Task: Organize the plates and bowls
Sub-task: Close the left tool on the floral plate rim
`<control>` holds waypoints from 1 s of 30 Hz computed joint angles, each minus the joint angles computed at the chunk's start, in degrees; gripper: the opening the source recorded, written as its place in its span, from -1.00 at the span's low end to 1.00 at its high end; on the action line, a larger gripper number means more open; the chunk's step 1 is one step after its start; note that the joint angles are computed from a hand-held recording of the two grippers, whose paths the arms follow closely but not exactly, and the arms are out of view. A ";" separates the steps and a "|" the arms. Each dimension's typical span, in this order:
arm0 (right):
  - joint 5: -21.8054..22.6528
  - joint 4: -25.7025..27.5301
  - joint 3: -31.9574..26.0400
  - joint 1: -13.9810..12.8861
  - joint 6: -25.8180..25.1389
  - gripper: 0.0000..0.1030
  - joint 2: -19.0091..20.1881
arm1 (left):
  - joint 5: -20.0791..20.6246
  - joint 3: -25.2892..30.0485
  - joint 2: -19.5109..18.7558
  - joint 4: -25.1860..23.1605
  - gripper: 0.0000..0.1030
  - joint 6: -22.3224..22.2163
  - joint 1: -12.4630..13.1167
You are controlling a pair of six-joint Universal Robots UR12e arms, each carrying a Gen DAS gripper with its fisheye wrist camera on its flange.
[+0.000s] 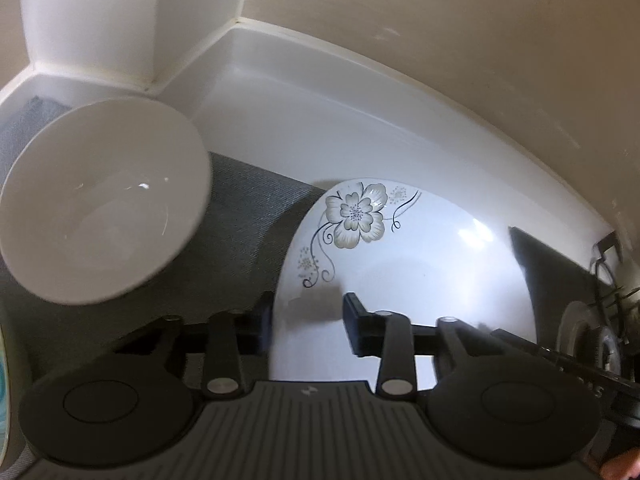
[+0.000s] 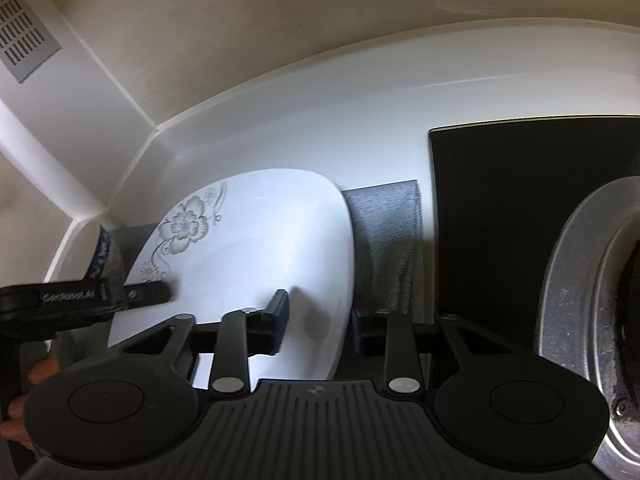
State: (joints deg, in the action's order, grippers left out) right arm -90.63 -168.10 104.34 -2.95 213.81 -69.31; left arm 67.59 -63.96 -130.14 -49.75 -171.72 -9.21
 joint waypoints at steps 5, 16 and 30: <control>-0.47 2.33 -0.31 0.25 -4.28 -0.53 -0.63 | -4.41 -2.10 1.25 0.35 -0.26 0.12 1.35; 1.00 3.89 0.23 0.58 -4.26 -0.54 -2.90 | -7.51 -5.79 4.33 1.50 -0.26 1.15 2.82; -2.19 4.22 2.94 3.79 -0.92 -0.54 -6.46 | -7.83 -12.41 10.52 0.13 -0.26 5.83 4.52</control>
